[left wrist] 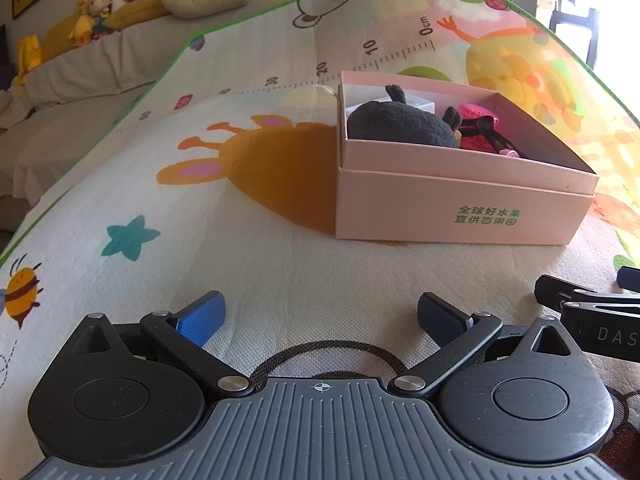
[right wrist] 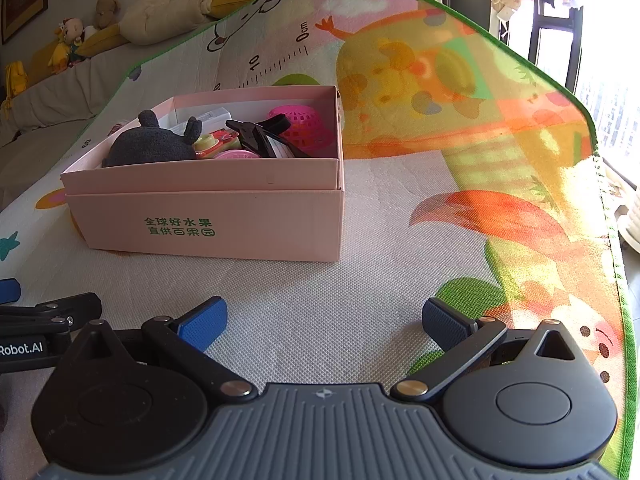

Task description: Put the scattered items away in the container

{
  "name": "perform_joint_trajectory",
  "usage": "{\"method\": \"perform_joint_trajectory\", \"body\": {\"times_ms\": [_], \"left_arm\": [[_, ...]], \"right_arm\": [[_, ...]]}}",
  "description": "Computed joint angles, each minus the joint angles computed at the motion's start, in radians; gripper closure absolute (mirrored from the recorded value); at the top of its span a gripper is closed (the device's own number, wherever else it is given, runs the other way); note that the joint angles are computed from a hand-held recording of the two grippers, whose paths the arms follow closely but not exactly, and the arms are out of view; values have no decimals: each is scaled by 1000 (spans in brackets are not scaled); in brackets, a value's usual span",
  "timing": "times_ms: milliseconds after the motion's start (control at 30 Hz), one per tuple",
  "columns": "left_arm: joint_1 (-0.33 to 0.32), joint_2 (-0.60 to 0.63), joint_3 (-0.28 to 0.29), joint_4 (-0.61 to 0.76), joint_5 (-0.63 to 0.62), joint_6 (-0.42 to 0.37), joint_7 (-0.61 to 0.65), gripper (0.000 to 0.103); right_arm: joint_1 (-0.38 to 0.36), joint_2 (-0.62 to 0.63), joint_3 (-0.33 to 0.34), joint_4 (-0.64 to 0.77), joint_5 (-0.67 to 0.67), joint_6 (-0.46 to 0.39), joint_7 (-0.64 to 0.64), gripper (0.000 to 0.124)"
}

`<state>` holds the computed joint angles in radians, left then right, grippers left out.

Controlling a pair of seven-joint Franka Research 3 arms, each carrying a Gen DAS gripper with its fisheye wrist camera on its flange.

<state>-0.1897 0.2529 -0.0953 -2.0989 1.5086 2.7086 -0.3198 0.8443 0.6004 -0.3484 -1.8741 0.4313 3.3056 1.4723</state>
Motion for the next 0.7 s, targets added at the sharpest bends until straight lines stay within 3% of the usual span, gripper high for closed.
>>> {"method": "perform_joint_trajectory", "body": {"times_ms": [100, 167, 333, 400, 467, 567, 633, 700], "left_arm": [[1, 1, -1, 1, -8, 1, 13, 0], [-1, -1, -2, 0, -23, -3, 29, 0], [-9, -42, -11, -50, -47, -15, 49, 0], [-11, -68, -17, -83, -32, -15, 30, 0], [-10, -93, -26, -116, -17, -13, 14, 0], [-5, -116, -38, -145, 1, -6, 5, 0], [2, -122, -42, -153, 14, 3, -2, 0], [8, -124, -44, -155, 24, 13, -6, 0]], "right_arm": [[-4, -1, 4, 0, -1, 1, -1, 21], [-45, -11, 47, -6, -7, 13, -8, 21], [-355, -87, 380, -97, -109, 88, -55, 21], [-347, -122, 386, -151, -89, 95, -98, 21], [-258, -154, 319, -202, -28, 104, -160, 21], [-272, -186, 346, -257, -21, 135, -144, 21], [-229, -183, 310, -249, 21, 127, -178, 21], [-233, -183, 318, -249, 35, 132, -192, 21]]}}
